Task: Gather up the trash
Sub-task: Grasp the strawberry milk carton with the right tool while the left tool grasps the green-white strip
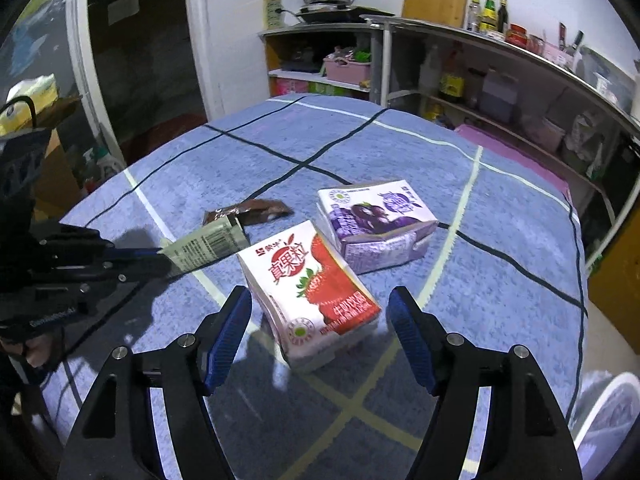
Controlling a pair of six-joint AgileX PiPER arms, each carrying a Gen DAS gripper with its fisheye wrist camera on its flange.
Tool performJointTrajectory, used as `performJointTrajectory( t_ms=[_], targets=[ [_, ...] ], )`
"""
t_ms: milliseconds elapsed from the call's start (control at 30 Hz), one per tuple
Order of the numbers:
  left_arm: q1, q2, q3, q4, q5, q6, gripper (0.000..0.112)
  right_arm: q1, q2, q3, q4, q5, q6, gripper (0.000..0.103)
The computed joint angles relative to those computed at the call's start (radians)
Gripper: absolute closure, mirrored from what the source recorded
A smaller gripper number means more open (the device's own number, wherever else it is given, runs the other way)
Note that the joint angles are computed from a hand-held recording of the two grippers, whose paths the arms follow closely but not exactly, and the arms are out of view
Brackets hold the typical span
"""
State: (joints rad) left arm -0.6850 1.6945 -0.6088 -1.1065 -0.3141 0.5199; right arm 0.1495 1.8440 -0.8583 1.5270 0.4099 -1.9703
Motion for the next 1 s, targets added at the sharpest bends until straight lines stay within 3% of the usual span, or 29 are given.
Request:
performJointTrajectory(
  t_ms=[167, 300, 433, 833, 1000],
  targets=[
    [0.001, -0.024, 0.036, 0.045, -0.007, -0.070, 0.111, 0.026, 0.009, -0.008, -0.044, -0.019, 0.028, 0.032],
    [-0.016, -0.032, 0.050, 0.040, -0.020, -0.088, 0.111, 0.026, 0.003, -0.012, -0.120, -0.025, 0.135, 0.049],
    [-0.035, -0.044, 0.061, 0.017, -0.035, -0.087, 0.111, 0.014, -0.015, 0.005, -0.154, -0.022, 0.209, 0.050],
    [-0.179, -0.079, 0.051, -0.170, -0.102, 0.009, 0.111, -0.073, -0.203, 0.240, 0.078, -0.014, 0.034, 0.051],
    [-0.248, -0.081, 0.014, -0.272, -0.124, 0.094, 0.111, -0.145, -0.293, 0.323, 0.080, 0.012, 0.017, 0.051]
  ],
)
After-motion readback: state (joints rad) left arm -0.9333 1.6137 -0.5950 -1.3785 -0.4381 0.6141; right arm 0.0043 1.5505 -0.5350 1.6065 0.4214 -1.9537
